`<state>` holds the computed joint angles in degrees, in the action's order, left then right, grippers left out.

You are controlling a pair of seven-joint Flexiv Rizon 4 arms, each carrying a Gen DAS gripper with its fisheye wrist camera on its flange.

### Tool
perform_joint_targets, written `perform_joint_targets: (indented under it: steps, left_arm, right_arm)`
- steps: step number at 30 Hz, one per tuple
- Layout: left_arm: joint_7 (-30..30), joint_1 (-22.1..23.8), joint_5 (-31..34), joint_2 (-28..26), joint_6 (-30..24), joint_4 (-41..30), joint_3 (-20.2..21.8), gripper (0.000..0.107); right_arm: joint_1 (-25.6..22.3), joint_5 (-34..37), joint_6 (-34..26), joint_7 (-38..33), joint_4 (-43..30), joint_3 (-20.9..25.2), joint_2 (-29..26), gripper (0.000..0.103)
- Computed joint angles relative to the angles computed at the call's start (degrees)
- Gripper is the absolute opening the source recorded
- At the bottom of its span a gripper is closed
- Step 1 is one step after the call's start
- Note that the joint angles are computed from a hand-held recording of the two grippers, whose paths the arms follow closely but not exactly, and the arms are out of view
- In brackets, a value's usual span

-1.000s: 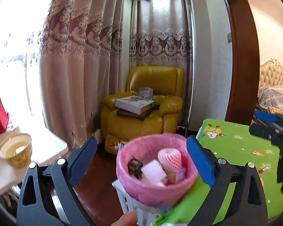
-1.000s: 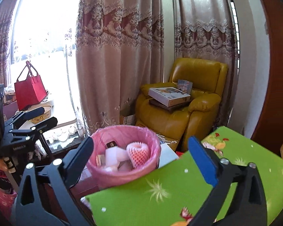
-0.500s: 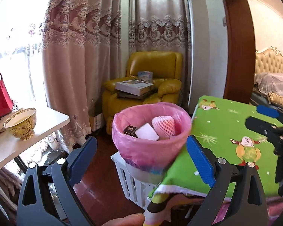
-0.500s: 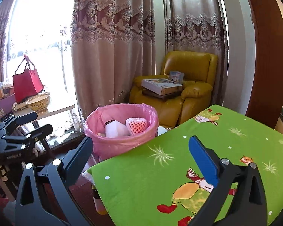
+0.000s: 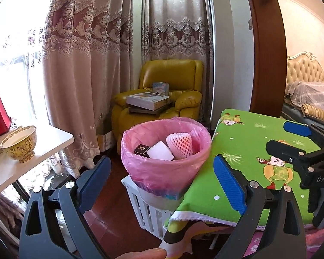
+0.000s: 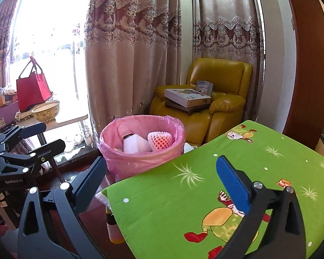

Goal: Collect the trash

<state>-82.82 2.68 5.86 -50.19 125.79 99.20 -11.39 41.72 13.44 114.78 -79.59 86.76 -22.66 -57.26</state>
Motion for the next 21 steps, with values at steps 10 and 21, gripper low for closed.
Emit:
perform_joint_targets:
  steps: [10, 21]
  left_arm:
    - [-0.2, -0.31, 0.0, 0.14, 0.79, 0.12, 0.35, 0.09]
    - [-0.32, -0.23, 0.09, 0.13, 0.82, 0.07, 0.27, 0.09]
  right_arm:
    - [-0.14, 0.66, 0.56, -0.23, -0.29, 0.29, -0.33, 0.098]
    - [-0.65, 0.62, 0.43, -0.02, -0.51, 0.94, -0.4, 0.098]
